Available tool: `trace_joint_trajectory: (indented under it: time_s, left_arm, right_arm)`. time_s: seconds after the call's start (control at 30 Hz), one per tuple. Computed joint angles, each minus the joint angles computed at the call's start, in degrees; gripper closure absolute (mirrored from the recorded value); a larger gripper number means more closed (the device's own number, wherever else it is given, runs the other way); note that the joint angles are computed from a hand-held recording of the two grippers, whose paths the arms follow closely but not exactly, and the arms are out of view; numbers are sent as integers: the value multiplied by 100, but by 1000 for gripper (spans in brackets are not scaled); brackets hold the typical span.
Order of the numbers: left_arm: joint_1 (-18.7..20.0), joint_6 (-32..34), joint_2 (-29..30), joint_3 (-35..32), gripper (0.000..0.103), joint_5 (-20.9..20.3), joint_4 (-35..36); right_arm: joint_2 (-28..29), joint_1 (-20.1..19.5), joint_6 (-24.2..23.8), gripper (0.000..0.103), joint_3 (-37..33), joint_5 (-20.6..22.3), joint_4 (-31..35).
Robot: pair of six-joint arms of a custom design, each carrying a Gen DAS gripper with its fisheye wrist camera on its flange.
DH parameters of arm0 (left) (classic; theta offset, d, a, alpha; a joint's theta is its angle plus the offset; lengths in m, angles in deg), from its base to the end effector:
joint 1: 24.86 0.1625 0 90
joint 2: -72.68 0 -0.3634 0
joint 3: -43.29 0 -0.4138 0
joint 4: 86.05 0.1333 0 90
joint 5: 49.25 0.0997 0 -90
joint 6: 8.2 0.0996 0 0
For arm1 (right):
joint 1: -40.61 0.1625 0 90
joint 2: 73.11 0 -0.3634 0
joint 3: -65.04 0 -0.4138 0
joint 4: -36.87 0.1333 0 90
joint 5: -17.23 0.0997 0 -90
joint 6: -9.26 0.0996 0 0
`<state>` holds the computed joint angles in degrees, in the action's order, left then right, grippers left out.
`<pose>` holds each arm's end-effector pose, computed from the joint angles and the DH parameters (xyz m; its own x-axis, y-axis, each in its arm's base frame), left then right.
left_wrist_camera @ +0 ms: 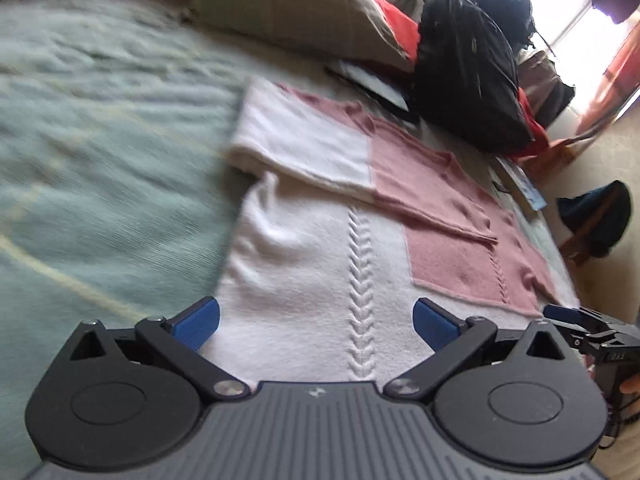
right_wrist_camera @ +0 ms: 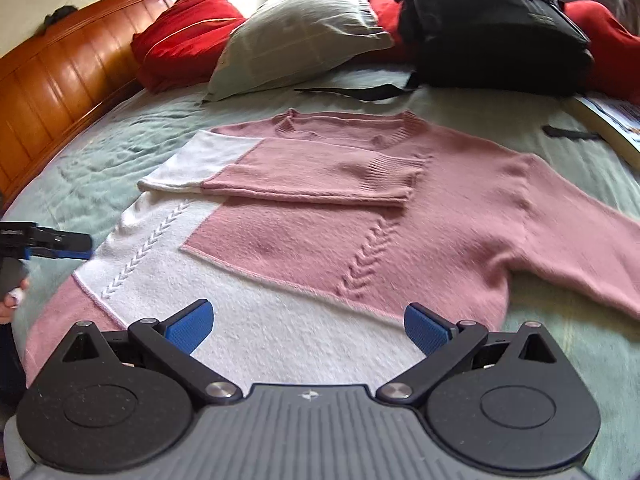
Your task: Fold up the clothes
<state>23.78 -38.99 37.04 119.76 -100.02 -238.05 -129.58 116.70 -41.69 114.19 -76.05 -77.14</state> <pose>-0.3346 -0.6771 0.0678 -0.9445 -0.0658 -0.3218 0.1545 0.7755 -0.6121 -0.0560 -0.7568 0.4851 -0.7655 -0.4745 0.4346 -0.6177 0.7312 -0.2896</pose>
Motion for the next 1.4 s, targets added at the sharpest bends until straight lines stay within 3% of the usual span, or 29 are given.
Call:
trace_joint_trajectory:
  time_s: [0.2, 0.33, 0.47, 0.53, 0.67, 0.77, 0.87, 0.97, 1.17, 1.27, 1.33, 1.4]
  left_arm:
    - [-372, 619, -126, 469, 1, -56, -353]
    - [-444, 74, -238, 905, 1, 173, 53]
    - [-644, 40, -620, 1754, 1, 344, -643]
    - [-792, -257, -788, 1929, 1, 427, -462]
    - [-1043, -36, -873, 2212, 1, 432, -644]
    - [-1076, -626, -883, 2235, 1, 481, -17]
    - [-1207, -970, -974, 2452, 1, 808, 117]
    - [-1393, -1251, -1027, 2373, 1, 1121, 581]
    - [-1470, -176, -427, 1700, 1, 1371, 162]
    - [-1457, 90, 89, 1189, 1, 1791, 383]
    - [-1451, -71, 345, 938, 1, 2085, 891]
    - [-1400, -390, 462, 850, 1, 2074, 1321]
  right_arm:
    - [-195, 8, 147, 0, 351, 169, 71]
    - [-394, 46, 55, 0, 719, 180, -6]
    - [-566, 42, 65, 0, 976, 151, -63]
    - [-633, 30, 85, 0, 1081, 108, -96]
    - [-759, -27, 143, 0, 1297, 102, -105]
    - [-852, -54, 171, 0, 1488, 30, -174]
    - [-971, -95, 153, 0, 1674, -46, -271]
    - [-1042, -150, 190, 0, 1745, -67, -314]
    - [-1244, -222, -73, 0, 2007, 198, -502]
    - [-1362, -260, -510, 0, 2268, 227, -766]
    - [-1431, -303, -837, 0, 2470, 109, -957]
    - [-1545, -381, -1205, 0, 2740, 95, -1243]
